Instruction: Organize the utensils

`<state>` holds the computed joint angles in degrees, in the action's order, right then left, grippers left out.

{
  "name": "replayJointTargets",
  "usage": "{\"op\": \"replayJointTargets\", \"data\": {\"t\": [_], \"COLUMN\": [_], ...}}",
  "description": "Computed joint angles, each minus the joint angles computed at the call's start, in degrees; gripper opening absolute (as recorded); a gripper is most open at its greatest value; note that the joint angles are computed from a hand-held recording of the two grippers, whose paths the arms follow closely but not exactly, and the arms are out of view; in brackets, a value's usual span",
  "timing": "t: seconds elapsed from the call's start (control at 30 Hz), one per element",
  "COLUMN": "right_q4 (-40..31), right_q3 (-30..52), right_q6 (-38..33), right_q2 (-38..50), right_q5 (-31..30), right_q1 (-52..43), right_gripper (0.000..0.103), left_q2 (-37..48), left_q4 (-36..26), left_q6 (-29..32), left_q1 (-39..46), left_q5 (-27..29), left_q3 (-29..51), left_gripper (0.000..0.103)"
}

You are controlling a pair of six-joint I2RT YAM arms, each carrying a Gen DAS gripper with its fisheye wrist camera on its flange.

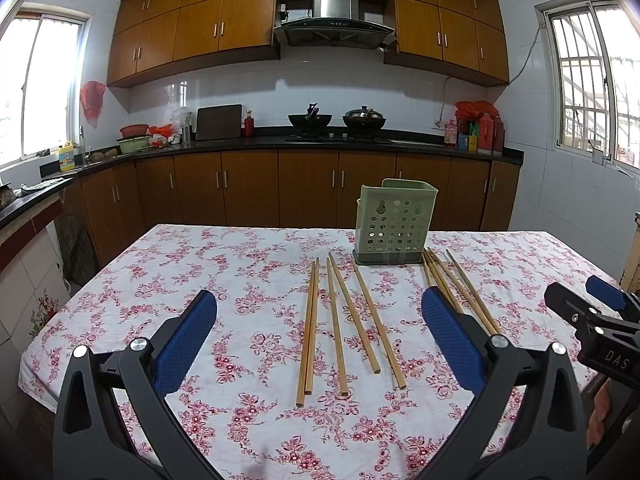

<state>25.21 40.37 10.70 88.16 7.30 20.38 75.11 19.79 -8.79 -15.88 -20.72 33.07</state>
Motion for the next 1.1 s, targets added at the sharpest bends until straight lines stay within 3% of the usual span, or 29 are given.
{"op": "replayJointTargets", "data": {"t": [0.5,0.73,0.8,0.97,1.1], "right_q4": [-1.15,-15.28,-19.95,-32.61,-37.57], "right_q3": [1.51,15.6,20.75,36.92,44.03], "right_q6": [1.2,4.29,5.29,8.74,7.6], "right_q2": [1.9,13.01,17.0,29.41,34.61], "right_q5": [-1.58,-1.88,-3.6,-12.53,-12.6], "right_q1": [-1.58,-5.94,-7.83,-12.02,-11.33], "right_gripper": [0.099,0.099,0.091,0.046,0.027], "left_q2": [1.54,7.4,9.26,12.63,15.93], "left_q4": [-1.21,-7.62,-10.35,-15.31,-18.33], "left_q6": [-0.46,-3.92,-4.93,-5.77,-5.2], "left_q1": [0.22,3.69,5.5,8.44,9.84], "left_q5": [-0.71,-0.27,0.91,3.79,5.48], "left_q3": [1.28,6.47,8.33,11.8,14.59], "left_gripper": [0.101,0.101,0.101,0.101,0.101]}}
